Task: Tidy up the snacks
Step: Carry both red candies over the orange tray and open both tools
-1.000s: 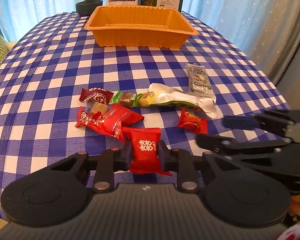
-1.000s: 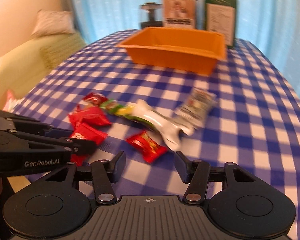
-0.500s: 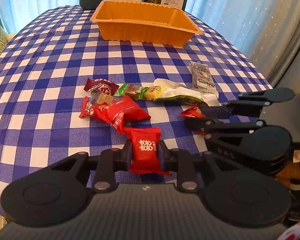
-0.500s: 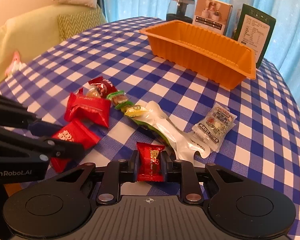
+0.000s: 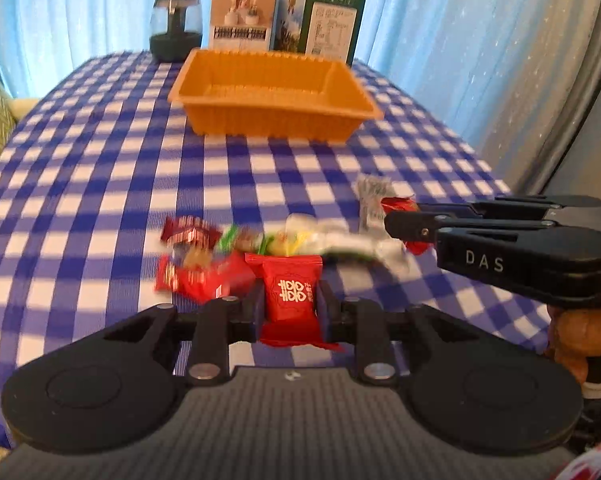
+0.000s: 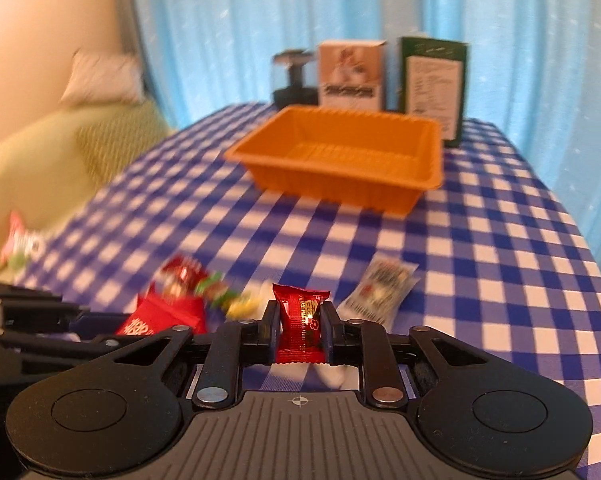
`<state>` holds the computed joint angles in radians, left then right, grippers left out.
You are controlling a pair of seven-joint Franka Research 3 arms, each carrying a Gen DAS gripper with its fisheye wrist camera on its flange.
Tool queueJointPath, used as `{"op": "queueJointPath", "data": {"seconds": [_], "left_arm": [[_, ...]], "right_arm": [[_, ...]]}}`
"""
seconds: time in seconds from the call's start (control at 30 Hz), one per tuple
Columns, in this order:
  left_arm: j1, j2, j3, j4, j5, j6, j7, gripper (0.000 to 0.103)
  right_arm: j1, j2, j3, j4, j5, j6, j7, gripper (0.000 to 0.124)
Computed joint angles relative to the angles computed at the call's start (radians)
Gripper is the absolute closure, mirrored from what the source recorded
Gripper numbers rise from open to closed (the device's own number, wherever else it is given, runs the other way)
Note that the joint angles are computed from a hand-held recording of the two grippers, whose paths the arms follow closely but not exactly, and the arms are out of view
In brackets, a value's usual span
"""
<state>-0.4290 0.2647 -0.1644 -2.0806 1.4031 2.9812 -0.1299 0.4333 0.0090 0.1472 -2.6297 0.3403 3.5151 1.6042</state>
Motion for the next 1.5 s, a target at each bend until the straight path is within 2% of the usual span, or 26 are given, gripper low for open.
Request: {"op": "queueJointPath", "data": {"seconds": [0.17, 0.33, 0.53, 0.7, 0.8, 0.93, 1.03, 1.2, 1.43, 1.5], "left_arm": [[0.011, 0.036, 0.016, 0.100, 0.023, 0.018, 0.050, 0.080], [0.008, 0.111, 0.046, 0.243, 0.013, 0.018, 0.155, 0.080], [-0.009, 0.236, 0.113, 0.428, -0.023, 0.036, 0.200, 0.080], [-0.036, 0.353, 0.181, 0.576, -0.062, 0.059, 0.222, 0.080], [-0.025, 0.413, 0.182, 0.638, -0.151, 0.070, 0.307, 0.080], [-0.010, 0.494, 0.180, 0.726, -0.268, 0.068, 0.411, 0.080], [0.006, 0.544, 0.164, 0.784, -0.351, 0.066, 0.491, 0.080], [0.039, 0.613, 0.114, 0.859, -0.488, 0.042, 0.626, 0.080], [0.039, 0.667, 0.107, 0.916, -0.616, 0.033, 0.732, 0.079], [0.021, 0.678, 0.136, 0.928, -0.637, 0.043, 0.735, 0.078]], "right_arm": [[-0.002, 0.013, -0.010, 0.061, 0.125, 0.005, -0.106, 0.103], [-0.004, 0.060, -0.035, 0.163, 0.229, 0.005, -0.221, 0.103], [-0.012, 0.157, -0.078, 0.316, 0.256, -0.028, -0.238, 0.103], [-0.052, 0.245, -0.091, 0.434, 0.198, -0.074, -0.191, 0.103], [0.006, 0.310, -0.166, 0.511, 0.228, -0.086, -0.216, 0.103], [-0.009, 0.376, -0.181, 0.592, 0.223, -0.131, -0.181, 0.103], [-0.071, 0.404, -0.131, 0.623, 0.187, -0.156, -0.141, 0.103], [-0.094, 0.437, -0.127, 0.655, 0.144, -0.194, -0.091, 0.103], [-0.117, 0.469, -0.118, 0.685, 0.093, -0.214, -0.054, 0.103], [-0.132, 0.477, -0.103, 0.694, 0.084, -0.218, -0.045, 0.103]]}}
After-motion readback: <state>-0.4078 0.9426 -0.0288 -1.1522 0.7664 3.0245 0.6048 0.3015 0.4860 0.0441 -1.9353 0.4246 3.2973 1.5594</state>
